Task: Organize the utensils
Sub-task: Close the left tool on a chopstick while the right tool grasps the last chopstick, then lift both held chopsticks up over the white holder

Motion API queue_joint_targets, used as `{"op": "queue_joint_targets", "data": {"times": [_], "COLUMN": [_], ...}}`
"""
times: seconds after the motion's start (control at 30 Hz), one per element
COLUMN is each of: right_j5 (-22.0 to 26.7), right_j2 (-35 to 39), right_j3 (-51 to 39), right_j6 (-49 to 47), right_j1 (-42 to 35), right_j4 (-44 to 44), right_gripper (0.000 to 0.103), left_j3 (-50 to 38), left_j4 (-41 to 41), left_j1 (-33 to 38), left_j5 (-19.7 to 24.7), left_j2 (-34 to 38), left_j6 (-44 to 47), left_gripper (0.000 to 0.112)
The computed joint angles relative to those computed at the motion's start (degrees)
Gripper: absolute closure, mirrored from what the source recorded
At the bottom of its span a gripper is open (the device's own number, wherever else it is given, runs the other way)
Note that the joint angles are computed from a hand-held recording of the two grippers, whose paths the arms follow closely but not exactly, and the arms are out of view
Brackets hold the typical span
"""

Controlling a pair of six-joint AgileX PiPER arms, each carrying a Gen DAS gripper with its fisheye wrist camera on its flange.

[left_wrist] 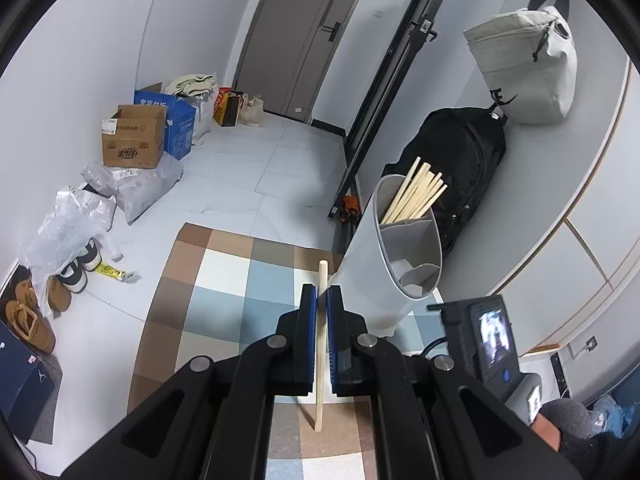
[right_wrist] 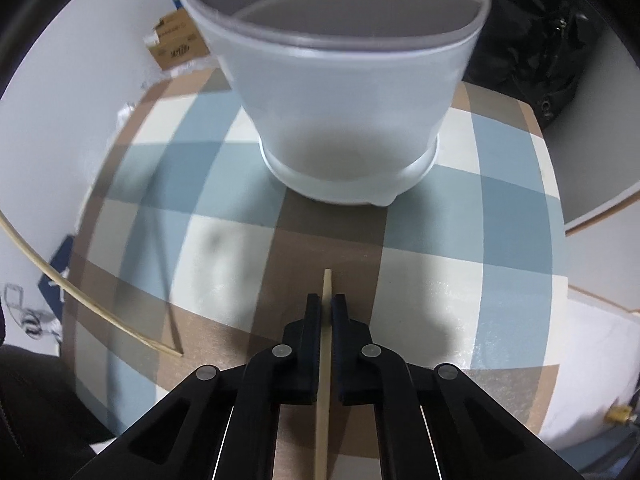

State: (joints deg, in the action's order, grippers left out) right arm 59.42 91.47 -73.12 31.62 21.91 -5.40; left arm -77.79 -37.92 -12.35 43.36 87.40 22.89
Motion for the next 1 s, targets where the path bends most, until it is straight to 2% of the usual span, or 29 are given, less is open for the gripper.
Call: {"op": "queue_joint_targets", "data": {"times": [0.13,0.27,0.4,0.6,0.83,1.0], "right_j5": [-2.2,-4.0,-6.0,-8.4,-16.2,-18.2], "right_j2": [-3.4,-7.4,-13.1,-19.7,-25.0,-27.2], "right_j3": [0.9,1.1,2.3,3.9,7.5,8.3], "right_j6": [0.9,1.2,2.7,5.6,6.2,9.1], "right_j1": [-0.7,-1.1,-0.4,0.8,3.1,6.6], "right_j4": [0.4,1.1,-1.0,-3.3,-5.5,-11.0], "right_gripper": [0.099,0.099,0.099,0.099,0.099,0.099], "left_j3": [0.7,-1.1,-2.3,-2.8,-4.6,-6.8], "left_j4": [-0.5,-2.4,-1.2,1.4,4.2,7.1], "left_j1": [0.1,1.4,0.9,-1.1,-3.1,-5.2], "left_j5": [0.0,3.9,5.0,4.9,5.1,5.5], "left_j2": [-0.6,-0.1,0.1,-0.7,-2.6,-2.6], "left_j6": [1.6,2.8,1.7,-0.1,-1.3,-3.7], "left_gripper": [0.111,0.111,0.111,0.111,0.111,0.111]}}
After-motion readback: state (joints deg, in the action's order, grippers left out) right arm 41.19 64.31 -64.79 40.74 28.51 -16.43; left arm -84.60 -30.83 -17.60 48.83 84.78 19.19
